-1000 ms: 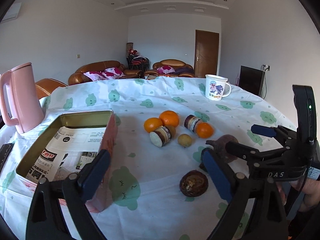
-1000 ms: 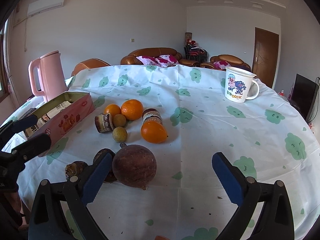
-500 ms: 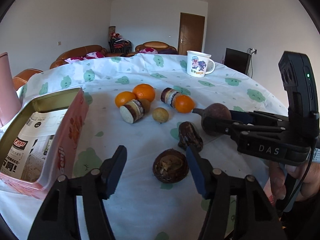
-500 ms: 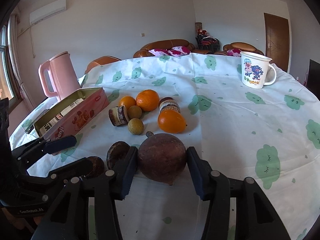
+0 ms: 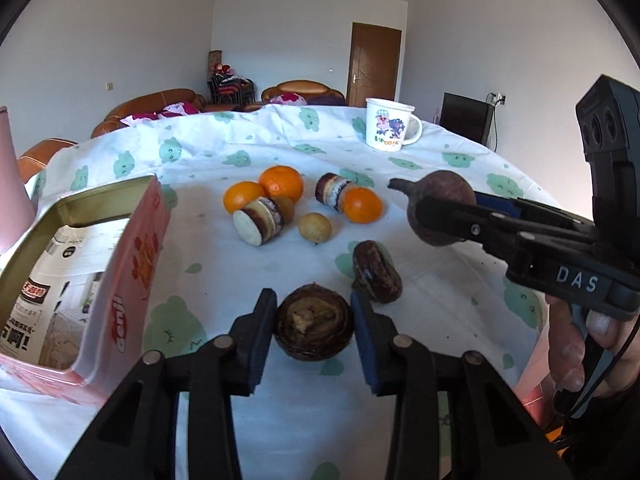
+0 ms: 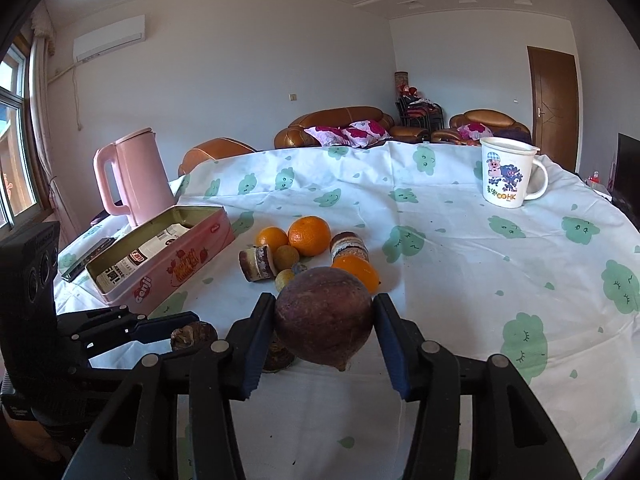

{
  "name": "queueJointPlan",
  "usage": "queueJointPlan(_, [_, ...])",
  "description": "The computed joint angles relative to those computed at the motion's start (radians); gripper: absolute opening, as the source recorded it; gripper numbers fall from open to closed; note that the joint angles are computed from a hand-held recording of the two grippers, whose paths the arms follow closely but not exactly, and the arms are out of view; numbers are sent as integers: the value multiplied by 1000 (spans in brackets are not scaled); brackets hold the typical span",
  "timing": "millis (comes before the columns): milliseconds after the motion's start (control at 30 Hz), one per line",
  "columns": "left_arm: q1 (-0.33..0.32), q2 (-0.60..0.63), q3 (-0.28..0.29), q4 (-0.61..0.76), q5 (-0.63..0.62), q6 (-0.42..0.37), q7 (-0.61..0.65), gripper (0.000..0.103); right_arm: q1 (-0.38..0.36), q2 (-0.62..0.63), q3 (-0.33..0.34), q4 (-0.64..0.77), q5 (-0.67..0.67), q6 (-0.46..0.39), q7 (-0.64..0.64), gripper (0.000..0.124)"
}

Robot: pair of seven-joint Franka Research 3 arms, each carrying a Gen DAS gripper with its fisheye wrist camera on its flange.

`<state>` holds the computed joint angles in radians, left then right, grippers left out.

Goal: Organize fruits
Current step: 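Carry the purple fruit and brown fruit over the pink tin with both tools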

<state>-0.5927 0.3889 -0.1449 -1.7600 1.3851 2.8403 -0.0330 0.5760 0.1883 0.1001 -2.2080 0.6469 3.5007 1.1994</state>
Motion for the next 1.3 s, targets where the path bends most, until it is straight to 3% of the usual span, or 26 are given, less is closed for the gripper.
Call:
queueJointPlan(100, [-22, -47, 12, -27, 101, -81, -90, 40, 3, 6, 5, 13, -12, 10, -5, 52])
queueJointPlan(467, [47, -161, -66, -122, 261, -258, -228, 40, 40, 39, 0, 105, -41, 5, -57, 52])
queueJointPlan(867, [143, -241, -90, -208, 266, -293, -300, 40, 156, 114, -80, 291, -26, -91, -139, 52])
queueJointPlan(1100, [195, -258, -83, -230, 245, -277, -298, 40, 172, 215, -106, 455, -129, -209, -46, 52])
queueJointPlan(1300, [238, -248, -69, -226, 209, -223, -268, 40, 259, 317, -214, 590, -222, -308, 71, 52])
